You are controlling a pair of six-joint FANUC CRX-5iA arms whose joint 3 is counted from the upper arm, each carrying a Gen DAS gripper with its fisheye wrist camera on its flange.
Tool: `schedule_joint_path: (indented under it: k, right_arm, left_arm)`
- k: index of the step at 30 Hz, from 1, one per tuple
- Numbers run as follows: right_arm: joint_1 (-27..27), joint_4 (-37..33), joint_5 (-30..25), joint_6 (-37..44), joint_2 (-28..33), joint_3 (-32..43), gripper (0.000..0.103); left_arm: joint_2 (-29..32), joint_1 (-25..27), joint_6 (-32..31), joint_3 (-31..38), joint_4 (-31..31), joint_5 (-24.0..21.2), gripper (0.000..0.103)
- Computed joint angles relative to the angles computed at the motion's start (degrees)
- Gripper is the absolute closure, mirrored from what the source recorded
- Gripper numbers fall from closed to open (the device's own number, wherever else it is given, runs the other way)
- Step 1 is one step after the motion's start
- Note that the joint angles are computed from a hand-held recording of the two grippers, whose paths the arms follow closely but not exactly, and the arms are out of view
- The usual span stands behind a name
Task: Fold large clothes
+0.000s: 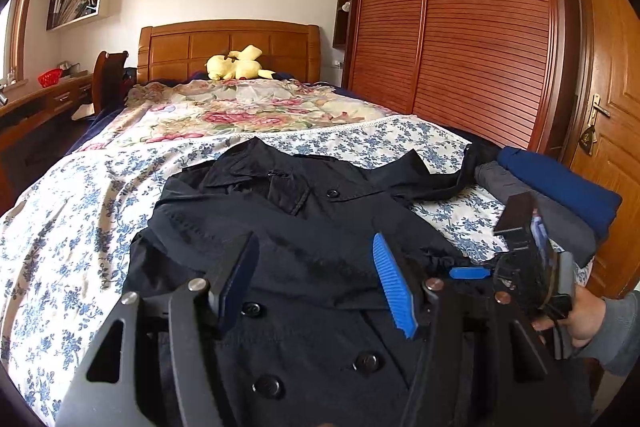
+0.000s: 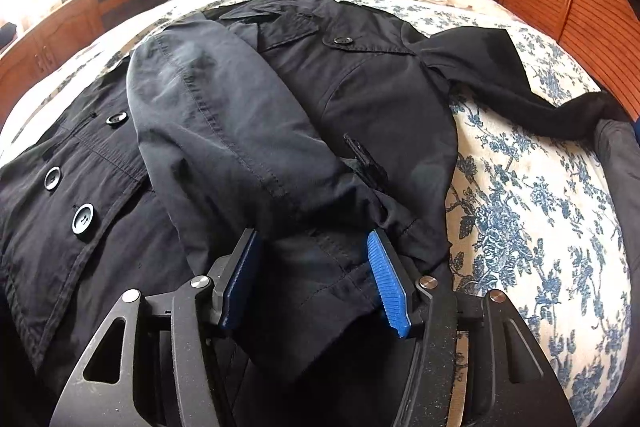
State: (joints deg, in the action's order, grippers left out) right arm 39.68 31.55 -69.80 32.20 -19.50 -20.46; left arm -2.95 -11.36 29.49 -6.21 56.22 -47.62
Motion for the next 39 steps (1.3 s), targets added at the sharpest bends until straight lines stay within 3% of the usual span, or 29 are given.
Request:
schedule_joint_path:
  k: [5,8,12,19,24,37,39]
  right_arm:
    - [1.86,4.80,-0.21,-1.84,-3.80,-1.81,0.046]
    - [0.11,5.99,-0.53,-1.33,-5.71,-1.67,0.046]
    - [-6.26,5.63,-0.24,1.81,-5.58,-0.03,0.046]
    - [-22.45,3.05,5.22,4.99,-2.63,2.47,0.046]
    - [-31.23,-2.24,8.64,7.30,1.04,5.22,0.046]
    - [-38.45,-4.36,12.37,7.03,7.99,8.88,0.046]
    - [-38.54,-3.25,12.96,6.65,8.38,8.49,0.064]
  left_arm:
    - [0.35,-1.14,1.04,0.11,-0.72,0.88,0.044]
    - [0.62,-1.72,1.88,0.44,-1.86,1.05,0.044]
    - [1.00,-2.27,2.76,0.81,-2.89,0.56,0.044]
    - [0.55,-3.46,3.29,0.48,-5.76,0.86,0.044]
    - [0.74,-4.03,5.06,1.17,-9.08,0.46,0.044]
    - [-0.36,-2.93,8.45,0.65,-13.21,-0.10,0.044]
    - [-0.12,-2.81,8.68,0.92,-13.57,-0.20,0.044]
